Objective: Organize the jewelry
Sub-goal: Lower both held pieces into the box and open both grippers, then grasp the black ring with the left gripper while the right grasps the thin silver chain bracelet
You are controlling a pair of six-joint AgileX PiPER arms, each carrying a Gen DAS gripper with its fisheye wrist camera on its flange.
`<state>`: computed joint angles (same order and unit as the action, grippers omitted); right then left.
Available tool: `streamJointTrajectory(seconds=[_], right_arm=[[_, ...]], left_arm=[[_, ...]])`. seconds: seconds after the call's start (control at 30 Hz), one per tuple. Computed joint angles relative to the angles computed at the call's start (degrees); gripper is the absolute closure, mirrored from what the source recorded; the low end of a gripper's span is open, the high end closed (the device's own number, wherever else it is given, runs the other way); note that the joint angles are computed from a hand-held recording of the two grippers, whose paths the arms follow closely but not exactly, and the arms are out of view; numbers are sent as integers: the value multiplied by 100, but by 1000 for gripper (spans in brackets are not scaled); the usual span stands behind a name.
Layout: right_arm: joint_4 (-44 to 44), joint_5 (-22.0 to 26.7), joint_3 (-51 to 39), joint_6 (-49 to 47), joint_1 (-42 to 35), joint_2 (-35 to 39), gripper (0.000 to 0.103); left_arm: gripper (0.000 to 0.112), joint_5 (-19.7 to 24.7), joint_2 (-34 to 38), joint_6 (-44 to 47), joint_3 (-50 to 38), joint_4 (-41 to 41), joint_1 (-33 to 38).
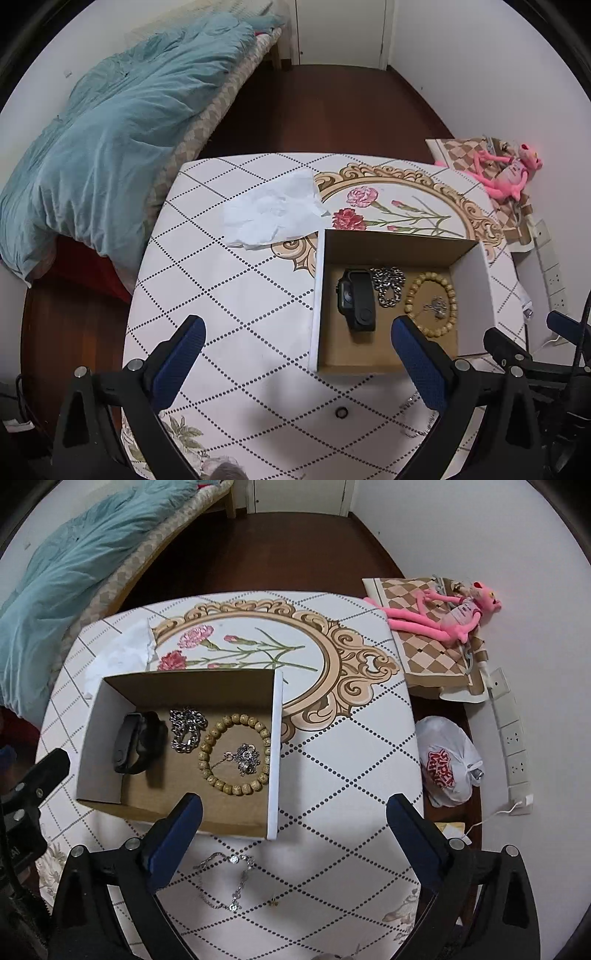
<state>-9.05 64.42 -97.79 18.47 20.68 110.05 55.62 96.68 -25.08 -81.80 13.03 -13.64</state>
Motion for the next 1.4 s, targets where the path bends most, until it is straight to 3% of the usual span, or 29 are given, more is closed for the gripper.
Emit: streamJointTrajectory(seconds=[0.37,0.63,0.97,1.13,1.3,1.37,1.4], right_arm=[[-537,-89,740,510,300,-1443,2],[-932,128,963,845,637,-2427,2],[-967,385,1003,1079,895,-3026,2],[-474,187,1442,920,604,-3105,2],[310,-444,2409,587,138,-3001,3],[576,-808,2828,454,3,-2825,8],[713,-954,2971,366,-58,-2744,15]], left_arm=[[10,199,-1095,-457,256,281,-445],[10,659,-1878,-745,214,591,-900],[10,1099,-2296,-984,267,603,-1130],[10,940,-2366,-1134,747,510,-944],[10,619,-2296,-1335,1570,532,-770],[10,450,-2178,-1337,1874,490,-694],[10,393,-2111,-1346,1982,486,-674]])
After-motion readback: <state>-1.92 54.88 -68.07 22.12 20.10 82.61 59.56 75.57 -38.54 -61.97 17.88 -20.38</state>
